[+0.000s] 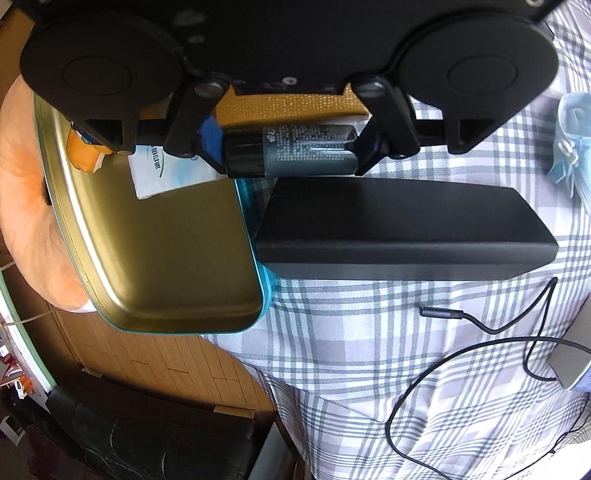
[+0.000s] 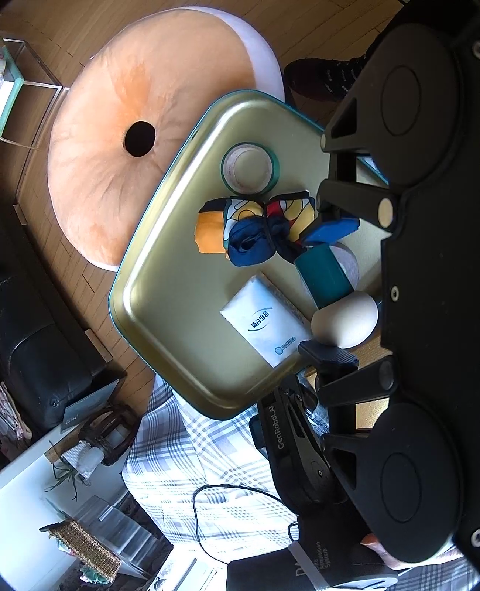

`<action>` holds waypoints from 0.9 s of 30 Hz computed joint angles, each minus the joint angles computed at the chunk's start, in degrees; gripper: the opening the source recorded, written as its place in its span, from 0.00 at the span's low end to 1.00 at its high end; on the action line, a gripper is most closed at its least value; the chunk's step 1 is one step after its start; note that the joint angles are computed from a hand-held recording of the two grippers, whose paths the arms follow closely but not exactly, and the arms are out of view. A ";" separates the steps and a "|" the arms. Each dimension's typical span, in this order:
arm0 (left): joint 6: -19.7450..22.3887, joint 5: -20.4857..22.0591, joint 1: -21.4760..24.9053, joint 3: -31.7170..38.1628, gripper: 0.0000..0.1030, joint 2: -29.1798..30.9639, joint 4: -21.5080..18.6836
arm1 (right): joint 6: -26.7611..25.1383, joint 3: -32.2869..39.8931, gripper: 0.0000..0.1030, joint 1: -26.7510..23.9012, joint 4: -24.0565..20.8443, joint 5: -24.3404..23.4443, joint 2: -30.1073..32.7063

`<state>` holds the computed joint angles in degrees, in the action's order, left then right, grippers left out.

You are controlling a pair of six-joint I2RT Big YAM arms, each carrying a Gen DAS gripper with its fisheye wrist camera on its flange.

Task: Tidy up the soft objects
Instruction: 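Carry the glass bottle and teal brush over the tin tray, then open the left tool to drop the bottle in the tray while the right tool releases the brush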

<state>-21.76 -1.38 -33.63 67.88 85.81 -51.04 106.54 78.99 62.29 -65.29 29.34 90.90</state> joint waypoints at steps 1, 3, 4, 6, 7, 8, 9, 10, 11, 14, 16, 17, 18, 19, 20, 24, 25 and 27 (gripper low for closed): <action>0.24 -0.81 -0.21 -0.16 0.67 -0.60 -0.28 | 0.12 0.01 0.53 0.00 -0.13 0.03 -0.01; 0.62 -1.86 -0.56 -0.56 0.67 -2.34 -1.11 | 0.45 0.11 0.53 0.02 -0.40 0.18 0.04; 0.68 -2.25 -0.70 -0.56 0.67 -3.06 -1.64 | 0.63 0.09 0.53 0.07 -0.50 0.29 -0.02; 1.11 -2.28 -0.97 -0.27 0.67 -4.32 -2.63 | 1.16 0.06 0.53 0.16 -0.90 0.57 -0.13; 1.40 -2.23 -1.18 0.01 0.67 -4.80 -3.00 | 1.48 0.10 0.53 0.21 -1.23 0.73 -0.12; 1.85 -2.37 -1.55 0.50 0.67 -5.21 -3.39 | 1.87 0.27 0.53 0.29 -1.70 0.88 -0.02; 2.25 -2.65 -1.96 1.10 0.67 -5.41 -3.75 | 2.09 0.26 0.53 0.32 -1.91 0.95 -0.03; 2.65 -3.02 -2.44 1.84 0.67 -5.44 -3.99 | 2.31 0.22 0.53 0.34 -2.07 0.96 -0.07; 3.06 -3.45 -3.01 2.53 0.67 -5.58 -4.26 | 2.50 0.08 0.53 0.39 -2.12 0.96 -0.19; 4.59 -4.82 -4.84 5.14 0.67 -4.85 -5.07 | 2.97 -0.36 0.53 0.47 -2.20 0.88 -0.50; 5.96 -6.11 -6.26 7.57 0.67 -3.19 -5.28 | 3.36 -0.63 0.53 0.42 -2.26 0.77 -0.68; 6.68 -6.63 -6.87 8.67 0.67 -2.27 -5.42 | 3.66 -0.85 0.53 0.39 -2.16 0.70 -0.81; 7.26 -6.95 -7.36 9.73 0.67 -1.30 -5.58 | 3.81 -1.00 0.53 0.37 -2.07 0.64 -0.93; 7.81 -7.04 -7.81 10.88 0.67 -0.15 -5.73 | 3.91 -1.21 0.53 0.35 -1.92 0.60 -1.08; 8.37 -6.88 -8.11 11.97 0.67 1.02 -5.77 | 3.96 -1.33 0.53 0.33 -1.80 0.56 -1.15; 9.83 -8.24 -9.70 14.41 0.80 4.16 -4.21 | 4.21 -1.84 0.53 0.13 -1.23 0.11 -1.50; 9.79 -9.08 -10.05 14.71 0.82 4.63 -3.61 | 4.25 -1.99 0.53 0.06 -1.00 -0.03 -1.60; 9.95 -9.34 -10.26 15.19 0.86 5.39 -2.80 | 4.38 -2.42 0.53 -0.12 -0.48 -0.32 -1.89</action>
